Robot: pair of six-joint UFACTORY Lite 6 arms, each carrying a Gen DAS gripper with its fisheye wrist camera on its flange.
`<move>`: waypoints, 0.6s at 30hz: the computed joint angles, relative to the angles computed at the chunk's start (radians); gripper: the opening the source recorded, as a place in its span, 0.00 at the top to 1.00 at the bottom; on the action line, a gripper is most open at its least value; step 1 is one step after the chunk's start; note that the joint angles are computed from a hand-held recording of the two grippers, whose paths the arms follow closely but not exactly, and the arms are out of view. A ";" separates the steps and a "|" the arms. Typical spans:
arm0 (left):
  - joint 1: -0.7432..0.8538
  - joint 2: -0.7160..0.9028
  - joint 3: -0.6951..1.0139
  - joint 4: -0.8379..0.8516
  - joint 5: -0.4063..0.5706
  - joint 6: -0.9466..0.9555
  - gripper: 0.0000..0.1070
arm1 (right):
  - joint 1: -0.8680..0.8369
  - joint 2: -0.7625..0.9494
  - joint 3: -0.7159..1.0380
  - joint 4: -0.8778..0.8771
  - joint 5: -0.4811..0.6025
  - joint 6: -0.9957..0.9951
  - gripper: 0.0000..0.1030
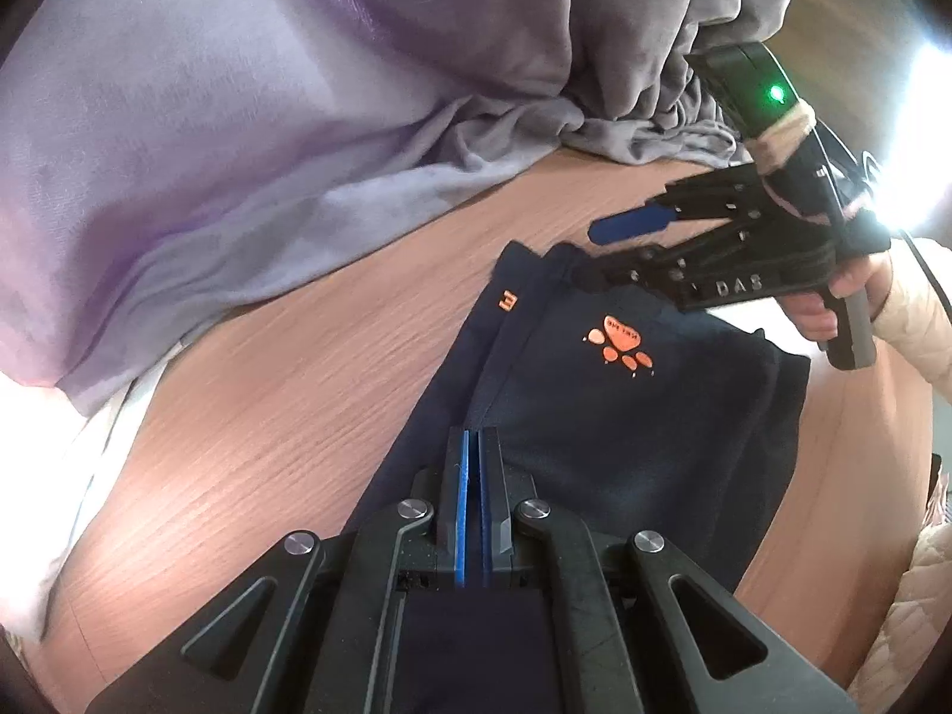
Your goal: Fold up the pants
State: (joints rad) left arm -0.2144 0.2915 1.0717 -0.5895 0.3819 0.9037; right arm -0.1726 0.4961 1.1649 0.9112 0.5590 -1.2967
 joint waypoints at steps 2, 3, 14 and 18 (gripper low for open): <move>-0.004 0.013 -0.003 0.017 -0.010 -0.014 0.95 | 0.008 0.025 0.022 0.003 0.000 0.008 0.56; -0.001 0.011 -0.012 0.007 -0.012 -0.004 0.95 | 0.011 0.042 0.037 0.004 0.004 0.015 0.57; 0.018 0.050 -0.008 0.013 -0.028 -0.021 0.95 | 0.036 0.104 0.086 -0.025 0.013 0.084 0.78; 0.021 0.048 -0.014 0.010 -0.027 -0.024 0.95 | 0.045 0.079 0.062 -0.022 0.009 0.052 0.91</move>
State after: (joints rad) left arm -0.1935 0.3393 1.0580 -0.5792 0.3553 0.8794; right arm -0.1272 0.5751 1.2271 0.8889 0.5681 -1.2444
